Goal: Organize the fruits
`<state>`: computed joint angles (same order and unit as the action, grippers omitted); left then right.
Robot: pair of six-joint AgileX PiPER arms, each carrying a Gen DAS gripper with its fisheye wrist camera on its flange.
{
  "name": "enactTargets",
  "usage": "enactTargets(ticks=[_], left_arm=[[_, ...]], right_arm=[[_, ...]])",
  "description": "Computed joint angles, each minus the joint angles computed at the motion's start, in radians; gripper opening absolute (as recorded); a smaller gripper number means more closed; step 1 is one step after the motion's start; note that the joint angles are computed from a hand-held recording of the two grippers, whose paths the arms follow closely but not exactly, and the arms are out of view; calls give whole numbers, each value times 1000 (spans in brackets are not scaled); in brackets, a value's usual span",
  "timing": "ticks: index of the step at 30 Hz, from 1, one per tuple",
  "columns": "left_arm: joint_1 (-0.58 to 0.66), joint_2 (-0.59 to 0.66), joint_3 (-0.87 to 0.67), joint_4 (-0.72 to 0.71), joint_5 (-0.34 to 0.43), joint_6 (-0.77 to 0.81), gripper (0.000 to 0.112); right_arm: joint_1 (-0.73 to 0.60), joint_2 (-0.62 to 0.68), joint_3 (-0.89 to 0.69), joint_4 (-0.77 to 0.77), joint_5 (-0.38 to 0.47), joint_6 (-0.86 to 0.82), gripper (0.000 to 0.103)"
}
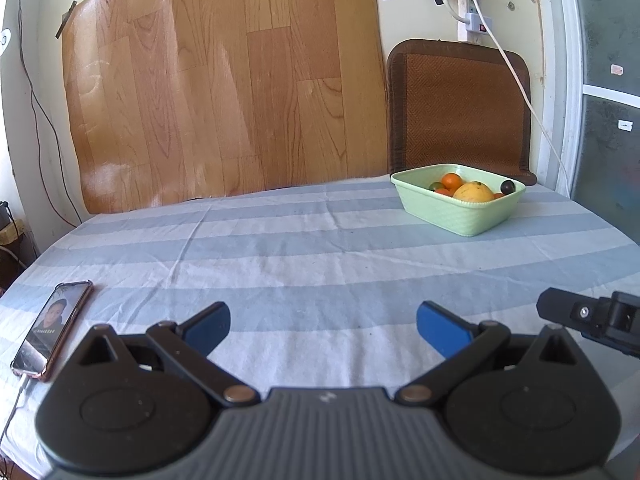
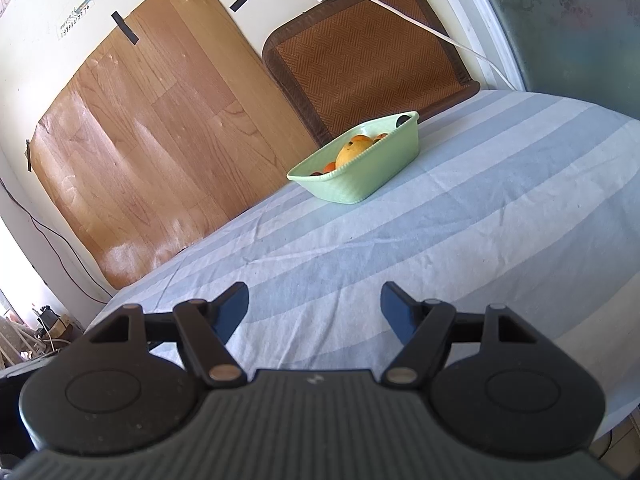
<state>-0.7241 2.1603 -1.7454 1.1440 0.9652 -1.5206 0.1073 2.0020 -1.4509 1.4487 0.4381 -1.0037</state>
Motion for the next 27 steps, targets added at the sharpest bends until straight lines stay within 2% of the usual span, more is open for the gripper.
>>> enactTargets(ticks=[10,17,27], left_arm=[[-2,-19,27,18,-37,-12,103],[8,-24,32,10,-44,-22,103],[9,-55,88,78,-84,-82,103]], right_arm=[[10,-21,32,62,-32,-76,75],[11,-22,32,57,-34,-70,75],[7,-10,-2,28,-28,-45,78]])
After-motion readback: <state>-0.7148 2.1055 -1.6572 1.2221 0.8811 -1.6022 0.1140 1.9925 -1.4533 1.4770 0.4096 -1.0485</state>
